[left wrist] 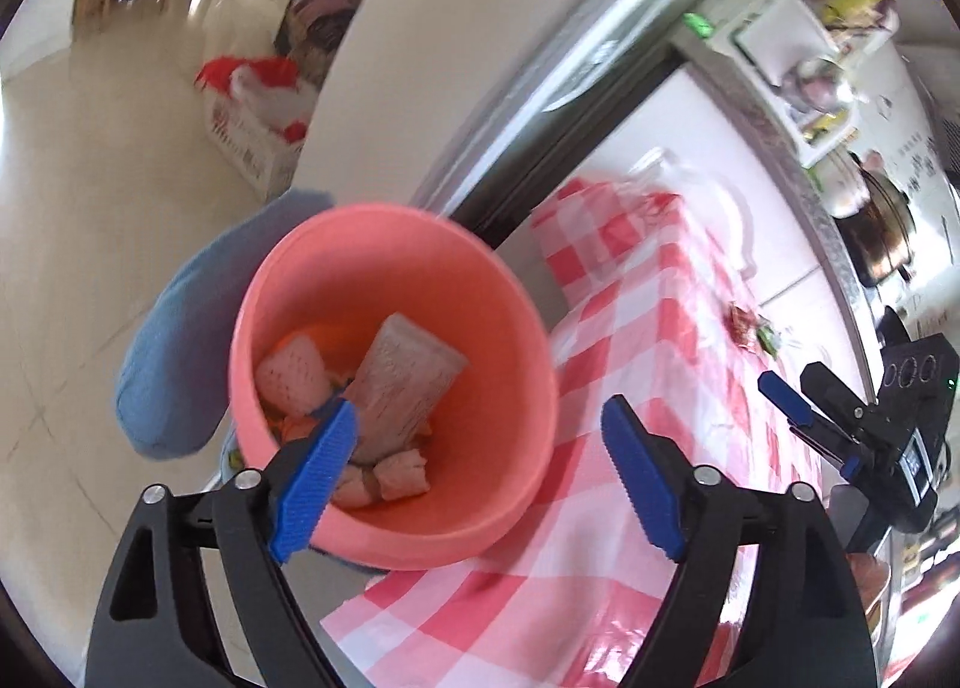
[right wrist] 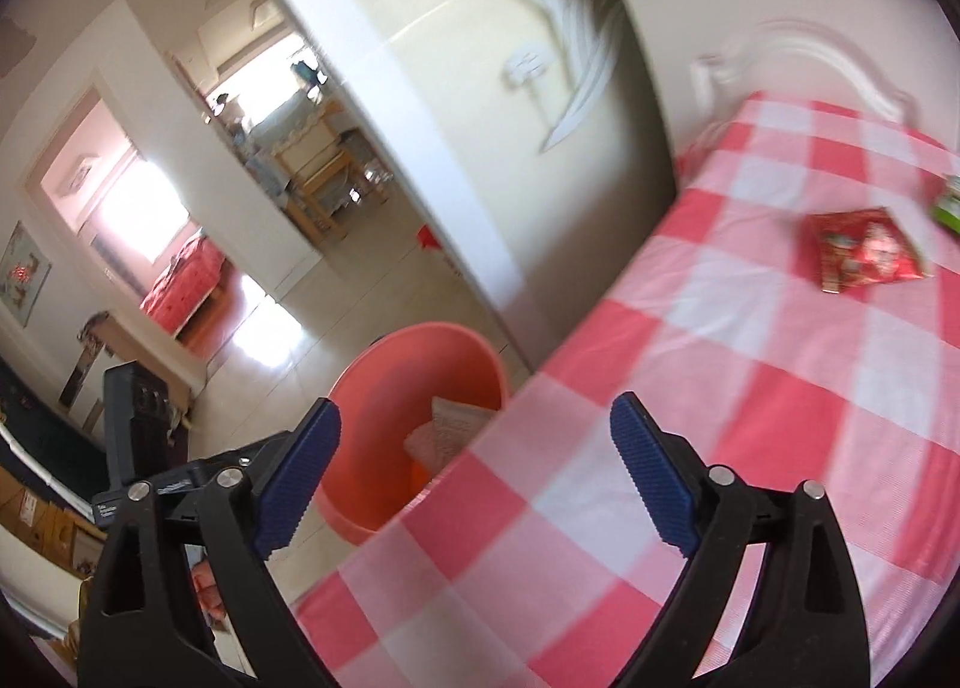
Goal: Collect trash
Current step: 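Move both tools back over the table toward the red wrapper and snack packet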
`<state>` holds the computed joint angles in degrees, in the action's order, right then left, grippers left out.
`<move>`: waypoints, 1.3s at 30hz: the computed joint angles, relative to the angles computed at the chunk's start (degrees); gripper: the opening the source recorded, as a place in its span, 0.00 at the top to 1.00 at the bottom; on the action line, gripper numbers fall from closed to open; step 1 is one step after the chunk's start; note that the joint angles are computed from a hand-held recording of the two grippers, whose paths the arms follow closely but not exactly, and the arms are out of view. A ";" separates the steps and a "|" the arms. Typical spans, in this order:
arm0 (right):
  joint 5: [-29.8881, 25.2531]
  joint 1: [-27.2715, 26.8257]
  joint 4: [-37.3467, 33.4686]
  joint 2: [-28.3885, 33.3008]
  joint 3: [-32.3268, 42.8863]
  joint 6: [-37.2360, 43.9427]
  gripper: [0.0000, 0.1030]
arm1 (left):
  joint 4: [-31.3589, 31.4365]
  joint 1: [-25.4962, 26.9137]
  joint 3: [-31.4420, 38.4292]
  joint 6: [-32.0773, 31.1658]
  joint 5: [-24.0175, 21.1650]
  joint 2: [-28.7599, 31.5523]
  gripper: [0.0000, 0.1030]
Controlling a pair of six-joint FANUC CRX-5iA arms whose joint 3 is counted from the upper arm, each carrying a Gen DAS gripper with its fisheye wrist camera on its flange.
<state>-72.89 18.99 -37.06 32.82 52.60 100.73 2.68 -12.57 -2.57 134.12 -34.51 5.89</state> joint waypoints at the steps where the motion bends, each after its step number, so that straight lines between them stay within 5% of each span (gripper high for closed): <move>1: 0.28 -0.49 -0.35 -0.35 -0.33 -0.11 0.10 | -1.75 -0.67 1.20 0.68 -0.44 0.15 0.12; 16: 7.08 -10.96 -9.74 -7.42 -11.59 2.52 0.10 | -9.53 -7.42 16.21 3.21 -9.09 6.47 0.12; 39: 12.64 -22.33 -16.29 -8.28 -13.61 1.57 0.10 | -4.19 -12.98 43.34 -6.57 -23.33 25.02 0.12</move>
<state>-60.26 -3.34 -53.35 24.53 38.99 102.30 -1.51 -25.55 40.77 127.55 -57.84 30.91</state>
